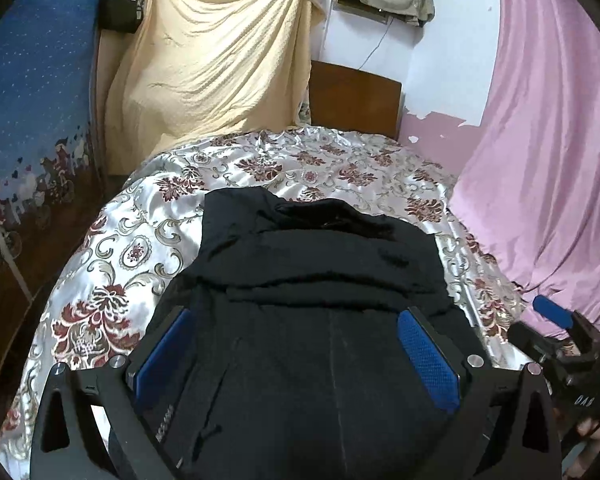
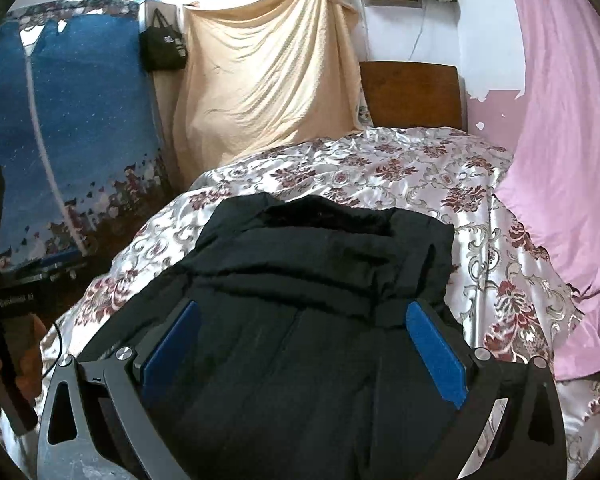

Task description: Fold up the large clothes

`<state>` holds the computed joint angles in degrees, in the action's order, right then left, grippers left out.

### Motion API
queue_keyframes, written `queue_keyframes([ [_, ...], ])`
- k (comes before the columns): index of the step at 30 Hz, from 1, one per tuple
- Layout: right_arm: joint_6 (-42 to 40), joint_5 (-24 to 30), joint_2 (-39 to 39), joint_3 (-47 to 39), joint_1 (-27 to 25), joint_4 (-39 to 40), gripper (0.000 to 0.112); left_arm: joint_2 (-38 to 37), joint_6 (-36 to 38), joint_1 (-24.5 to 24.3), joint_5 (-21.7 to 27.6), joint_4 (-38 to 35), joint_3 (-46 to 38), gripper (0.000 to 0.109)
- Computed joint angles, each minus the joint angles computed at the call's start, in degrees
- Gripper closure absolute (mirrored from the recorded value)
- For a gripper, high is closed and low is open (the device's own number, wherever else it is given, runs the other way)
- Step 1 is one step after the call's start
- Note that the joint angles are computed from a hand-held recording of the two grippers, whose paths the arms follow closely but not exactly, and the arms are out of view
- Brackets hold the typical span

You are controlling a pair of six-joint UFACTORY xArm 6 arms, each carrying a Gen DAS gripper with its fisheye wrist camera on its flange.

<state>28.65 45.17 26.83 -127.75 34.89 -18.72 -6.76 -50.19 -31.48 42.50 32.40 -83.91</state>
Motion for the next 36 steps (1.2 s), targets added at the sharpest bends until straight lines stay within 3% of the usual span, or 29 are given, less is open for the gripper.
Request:
queue_keyframes([
  [8,4.9,-3.1,-10.4,14.6,1.2,-3.4,0.011,-4.5,-0.3,-2.7,3.5,1.8,3.7,0.006],
  [15,5.6,-2.8,-16.6,22.6,3.0,-5.5,0.011,-13.3,7.5,-4.5,5.4,3.4,12.5,0.006],
  [19,5.3,-1.9,-19.3,26.5,4.3,-6.0,0.011,-17.6,13.4,-4.7,6.4,0.2,17.5,0.006],
  [24,2.5,0.8,-21.3,30.2,6.5,-5.8,0.011,-22.0,20.4,-4.9,8.4,-3.2,23.3,0.006],
  [32,-0.1,5.6,-23.7,36.6,8.0,-2.8,0.012,-25.7,26.2,-6.1,15.4,0.1,30.5,0.006],
  [36,-2.9,10.4,-25.8,40.1,8.6,-4.3,0.012,-26.2,29.4,-6.1,18.2,-1.9,33.0,0.006],
])
